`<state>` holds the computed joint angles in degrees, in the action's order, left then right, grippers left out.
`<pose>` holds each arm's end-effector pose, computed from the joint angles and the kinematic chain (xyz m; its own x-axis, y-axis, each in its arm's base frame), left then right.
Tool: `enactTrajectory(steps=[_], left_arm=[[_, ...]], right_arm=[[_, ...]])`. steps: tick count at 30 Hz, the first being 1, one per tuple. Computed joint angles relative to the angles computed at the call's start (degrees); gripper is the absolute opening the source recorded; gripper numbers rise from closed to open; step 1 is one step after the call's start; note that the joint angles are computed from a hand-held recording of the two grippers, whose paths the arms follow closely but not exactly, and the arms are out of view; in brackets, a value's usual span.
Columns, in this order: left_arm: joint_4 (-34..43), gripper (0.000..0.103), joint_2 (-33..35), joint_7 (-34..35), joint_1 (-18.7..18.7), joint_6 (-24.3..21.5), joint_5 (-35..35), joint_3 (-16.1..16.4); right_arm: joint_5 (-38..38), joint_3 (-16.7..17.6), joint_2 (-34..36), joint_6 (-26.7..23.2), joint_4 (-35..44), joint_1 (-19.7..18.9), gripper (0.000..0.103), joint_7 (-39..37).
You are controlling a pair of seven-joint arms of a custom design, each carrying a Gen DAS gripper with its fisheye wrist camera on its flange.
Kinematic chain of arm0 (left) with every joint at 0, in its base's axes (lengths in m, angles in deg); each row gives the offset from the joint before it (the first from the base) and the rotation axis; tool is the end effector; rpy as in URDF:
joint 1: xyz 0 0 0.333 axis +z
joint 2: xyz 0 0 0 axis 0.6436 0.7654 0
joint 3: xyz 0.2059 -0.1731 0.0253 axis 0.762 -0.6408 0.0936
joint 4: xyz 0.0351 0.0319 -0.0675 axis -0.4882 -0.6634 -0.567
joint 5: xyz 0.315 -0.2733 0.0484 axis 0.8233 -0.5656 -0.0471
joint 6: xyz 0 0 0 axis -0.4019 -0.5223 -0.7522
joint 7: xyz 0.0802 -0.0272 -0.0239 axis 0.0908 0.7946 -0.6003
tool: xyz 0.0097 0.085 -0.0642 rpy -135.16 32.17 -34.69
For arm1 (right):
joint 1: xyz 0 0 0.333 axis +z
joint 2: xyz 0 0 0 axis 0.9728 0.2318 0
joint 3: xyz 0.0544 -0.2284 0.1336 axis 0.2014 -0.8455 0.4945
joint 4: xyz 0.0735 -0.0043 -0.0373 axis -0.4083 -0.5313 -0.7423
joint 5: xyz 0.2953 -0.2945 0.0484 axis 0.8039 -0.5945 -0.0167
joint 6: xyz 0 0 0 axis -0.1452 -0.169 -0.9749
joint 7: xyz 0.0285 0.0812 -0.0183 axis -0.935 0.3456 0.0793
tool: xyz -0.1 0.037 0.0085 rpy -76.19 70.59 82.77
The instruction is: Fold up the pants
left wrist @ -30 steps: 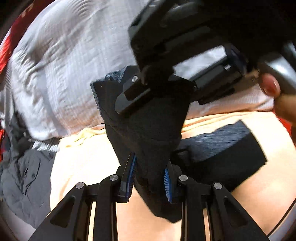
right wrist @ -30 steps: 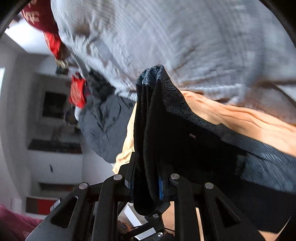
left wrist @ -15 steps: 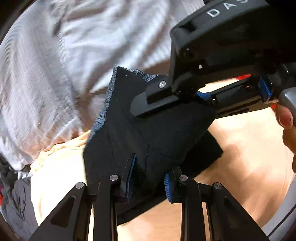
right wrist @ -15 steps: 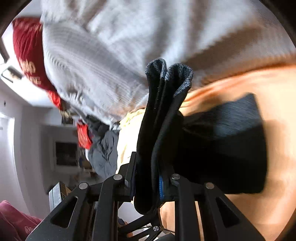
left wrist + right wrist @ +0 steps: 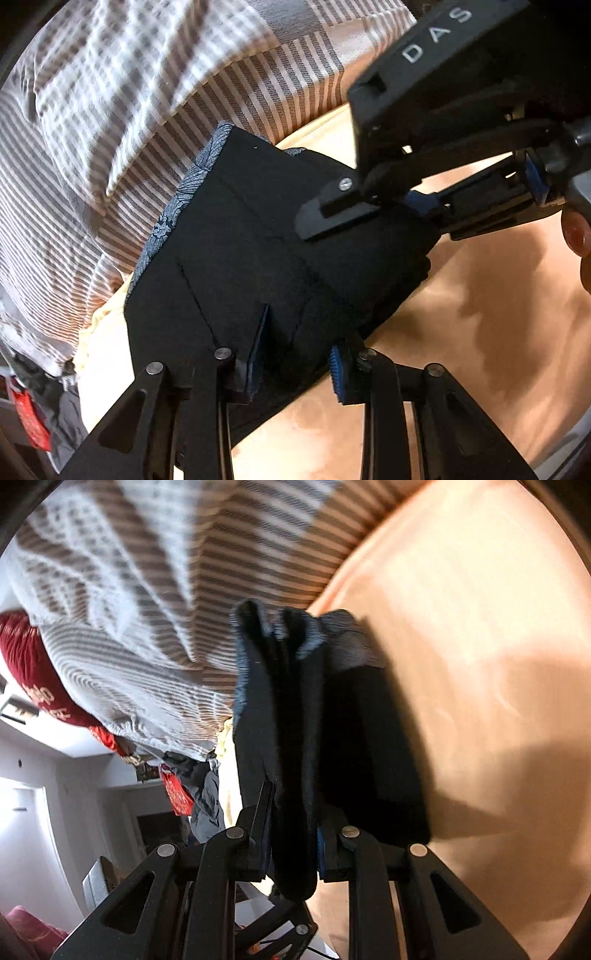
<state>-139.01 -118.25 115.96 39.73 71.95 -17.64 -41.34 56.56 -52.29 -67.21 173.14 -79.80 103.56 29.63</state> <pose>0.4505 -0.0532 0.4449 -0.7133 -0.6149 -0.3362 -0.5426 0.7882 -0.2904 0.4863 0.2746 0.3954 -0.3763 -0.3732 -0.8480 -0.8238 0.5536 0.1220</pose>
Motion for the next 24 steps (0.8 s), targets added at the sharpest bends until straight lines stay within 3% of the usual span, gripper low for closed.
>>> enactTrajectory(steps=[2,4,5,8,9,13,17,21,22,24], left_arm=[[-0.1,0.046,-0.3,1.1,0.0,0.0,0.4,0.3],[0.9,0.075,-0.4,2.5,0.0,-1.3,-0.8,1.9],[2.4,0.076,-0.2,3.7,-0.2,-3.6,-2.4,3.5],[6.2,0.076,1.2,5.2,1.1,-8.3,-4.9,5.3],[8.1,0.076,2.3,4.8,1.8,-9.8,-5.9,5.9],[19.2,0.076,11.7,-1.7,5.4,-16.7,-9.3,6.7],[30.1,0.076,22.2,-12.7,8.6,-22.5,-10.2,6.5],[35.7,0.076,28.9,-16.0,10.2,-24.9,-12.1,7.0],[36.3,0.076,29.9,-16.4,10.4,-26.1,-11.9,6.9],[36.4,0.076,30.6,-16.3,10.8,-28.1,-12.3,6.8]], right_arm=[[-1.8,0.1,-0.5,-0.1,-0.5,-0.1,0.027,2.2],[-9.1,0.3,-0.5,-1.1,-0.2,-0.3,0.034,7.9],[-14.7,0.2,-1.1,-2.3,-0.3,-0.7,0.040,11.9],[-29.9,0.0,-3.2,-5.5,-0.8,-1.6,0.043,22.6],[-38.7,0.4,-3.6,-7.2,0.0,-2.6,0.043,28.5],[-57.2,0.0,-3.8,-10.8,4.0,-3.9,0.043,36.7],[-61.8,-1.0,2.4,-13.1,11.8,-4.1,0.043,36.9],[-63.7,-0.3,10.1,-19.5,20.0,-5.1,0.041,36.9],[-62.9,0.1,11.2,-21.1,21.0,-5.4,0.029,36.5],[-63.0,0.8,11.5,-22.3,21.2,-5.5,0.021,36.5]])
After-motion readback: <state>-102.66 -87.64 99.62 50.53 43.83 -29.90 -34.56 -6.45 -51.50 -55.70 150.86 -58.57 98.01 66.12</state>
